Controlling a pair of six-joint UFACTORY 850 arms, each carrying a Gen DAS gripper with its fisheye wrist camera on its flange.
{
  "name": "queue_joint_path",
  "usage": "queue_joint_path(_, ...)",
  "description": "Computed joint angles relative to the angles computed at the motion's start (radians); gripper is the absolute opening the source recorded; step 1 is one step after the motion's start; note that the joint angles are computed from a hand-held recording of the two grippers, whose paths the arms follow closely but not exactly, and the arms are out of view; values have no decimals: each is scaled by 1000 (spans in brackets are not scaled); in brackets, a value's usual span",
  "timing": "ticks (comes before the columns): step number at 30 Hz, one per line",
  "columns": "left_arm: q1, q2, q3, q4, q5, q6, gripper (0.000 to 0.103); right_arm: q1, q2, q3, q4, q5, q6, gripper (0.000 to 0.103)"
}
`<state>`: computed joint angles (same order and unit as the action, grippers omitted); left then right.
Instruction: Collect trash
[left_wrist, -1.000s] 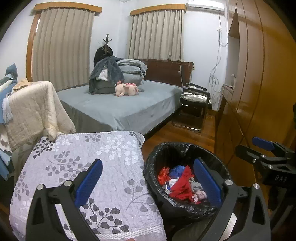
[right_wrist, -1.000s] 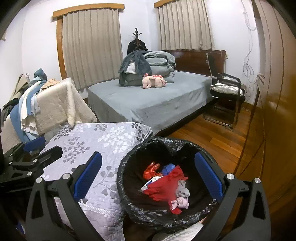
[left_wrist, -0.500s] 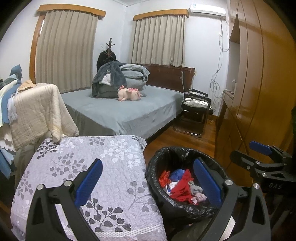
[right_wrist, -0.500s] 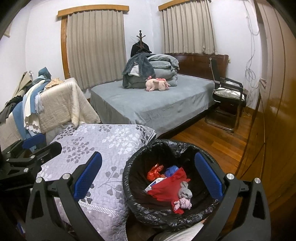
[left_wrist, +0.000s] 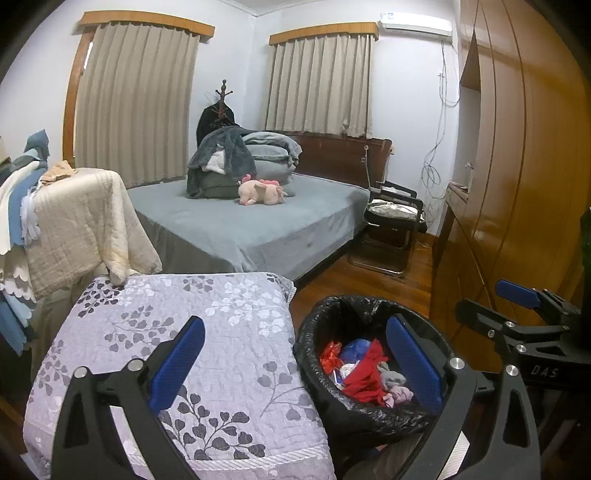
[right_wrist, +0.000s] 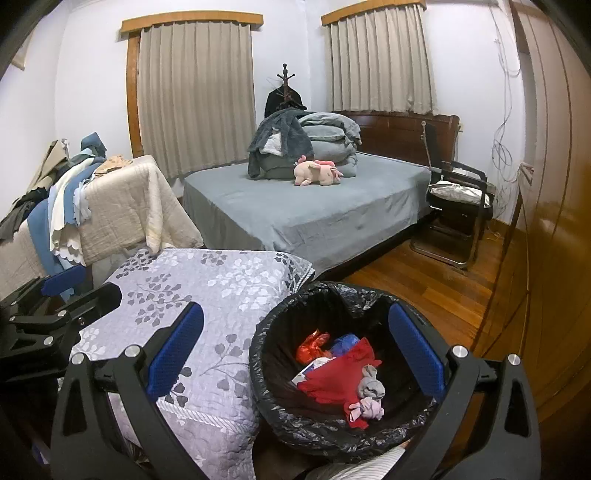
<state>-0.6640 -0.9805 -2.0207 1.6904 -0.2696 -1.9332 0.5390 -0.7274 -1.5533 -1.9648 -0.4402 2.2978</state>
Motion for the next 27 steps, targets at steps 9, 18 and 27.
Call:
queue_joint_path(9, 0, 3, 2, -3, -4, 2, 97, 3, -1, -4, 6, -2, -7, 98)
queue_joint_path(18, 0, 3, 4, 1, -5, -2, 97, 4, -2, -4, 5, -4, -8, 98)
queue_joint_path(27, 0, 4, 4, 1, -5, -2, 97, 4, -3, -5, 7, -4, -8, 98)
